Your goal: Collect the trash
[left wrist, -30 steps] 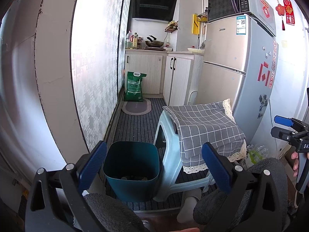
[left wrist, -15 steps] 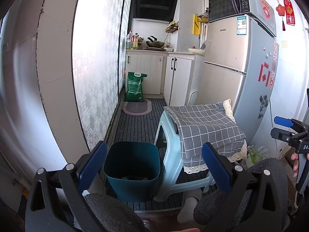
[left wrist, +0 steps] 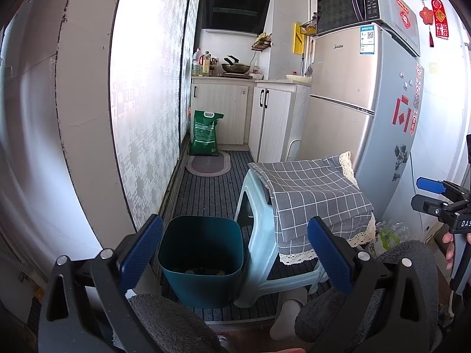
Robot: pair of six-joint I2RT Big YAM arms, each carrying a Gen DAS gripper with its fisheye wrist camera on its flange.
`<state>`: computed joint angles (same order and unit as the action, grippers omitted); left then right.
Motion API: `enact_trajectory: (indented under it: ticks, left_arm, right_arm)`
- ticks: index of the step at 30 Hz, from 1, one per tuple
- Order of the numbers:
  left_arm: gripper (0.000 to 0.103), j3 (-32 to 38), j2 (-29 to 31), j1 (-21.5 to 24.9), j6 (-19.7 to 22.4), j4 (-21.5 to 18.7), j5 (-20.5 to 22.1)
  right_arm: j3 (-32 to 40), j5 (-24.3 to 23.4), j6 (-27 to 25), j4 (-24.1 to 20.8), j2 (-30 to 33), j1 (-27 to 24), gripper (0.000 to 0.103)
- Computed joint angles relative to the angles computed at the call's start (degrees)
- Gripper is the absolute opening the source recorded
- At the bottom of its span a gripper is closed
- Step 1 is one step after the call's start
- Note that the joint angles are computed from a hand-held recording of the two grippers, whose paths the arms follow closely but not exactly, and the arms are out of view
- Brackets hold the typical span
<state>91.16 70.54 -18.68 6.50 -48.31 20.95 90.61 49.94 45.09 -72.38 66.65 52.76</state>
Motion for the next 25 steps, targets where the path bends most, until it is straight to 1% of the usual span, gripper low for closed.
enact_trajectory:
  ticks: [16, 25]
  left_arm:
    - [0.1, -0.19, -0.36, 0.28, -0.22, 0.66, 0.02]
    - [0.1, -0.09, -0.45, 0.58, -0.25, 0.39, 0.32]
  right_arm:
    - [-0.27, -0.19, -0.12, 0.43, 0.01, -0.13, 0.1]
    - [-0.48, -0.2, -0.21, 0.65, -0.09, -0.02, 0.1]
